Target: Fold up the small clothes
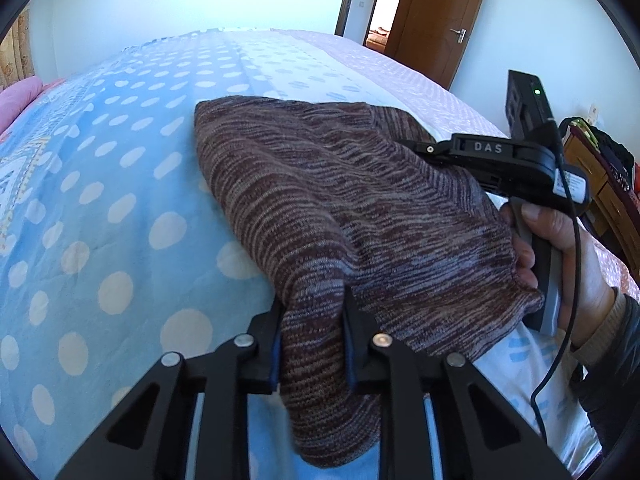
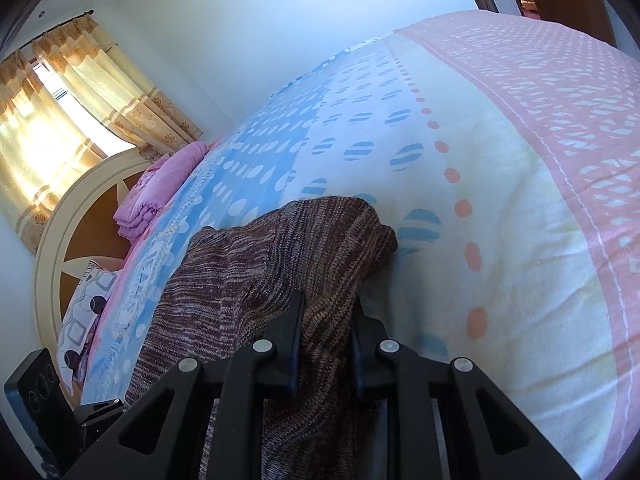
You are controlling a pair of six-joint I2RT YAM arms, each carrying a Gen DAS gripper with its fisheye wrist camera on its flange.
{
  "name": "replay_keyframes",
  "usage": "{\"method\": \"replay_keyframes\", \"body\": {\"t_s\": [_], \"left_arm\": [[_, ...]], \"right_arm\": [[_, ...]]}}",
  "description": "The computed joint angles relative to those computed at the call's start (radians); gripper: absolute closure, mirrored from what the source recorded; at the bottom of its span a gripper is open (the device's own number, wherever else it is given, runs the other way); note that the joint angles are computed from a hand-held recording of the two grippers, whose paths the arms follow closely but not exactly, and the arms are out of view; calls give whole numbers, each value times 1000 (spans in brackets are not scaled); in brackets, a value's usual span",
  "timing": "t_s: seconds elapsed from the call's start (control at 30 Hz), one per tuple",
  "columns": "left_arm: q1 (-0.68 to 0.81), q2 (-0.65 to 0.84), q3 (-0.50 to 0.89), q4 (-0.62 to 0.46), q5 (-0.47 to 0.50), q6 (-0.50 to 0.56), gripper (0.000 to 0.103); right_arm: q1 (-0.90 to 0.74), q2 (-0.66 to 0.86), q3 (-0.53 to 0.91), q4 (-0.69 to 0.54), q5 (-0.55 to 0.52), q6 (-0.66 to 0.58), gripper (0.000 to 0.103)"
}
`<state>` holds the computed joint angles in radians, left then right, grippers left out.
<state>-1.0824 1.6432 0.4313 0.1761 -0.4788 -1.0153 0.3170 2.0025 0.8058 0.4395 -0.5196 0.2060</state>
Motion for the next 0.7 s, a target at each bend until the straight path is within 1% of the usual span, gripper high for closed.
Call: {"method": "replay_keyframes", "body": {"t_s": [0.17,0.27,0.37,0.53,0.6,0.7], "left_arm": [[-30,-74,-24,-59,-7,-33,80],[-74,-137,-36,-128,-29,-72,81],[-134,-179,-35,-199,-63,-120,81],[-258,-251,-40,-333,-135,-229,81],[-301,-277,-43,-389,-158,-280,81],[-389,-304,-39,-498,-203,-393,81]], "right_arm": [[17,-87,-121,78,-14,37,84],[21,-129,-179,120,-43,73,84],[48,-174,-232,140,-40,92,84],[106,-242,-313,197,-38,136,84],[149,-274,-339,203,-12,148,84],[218,-309,-375,222,29,170,84]]}}
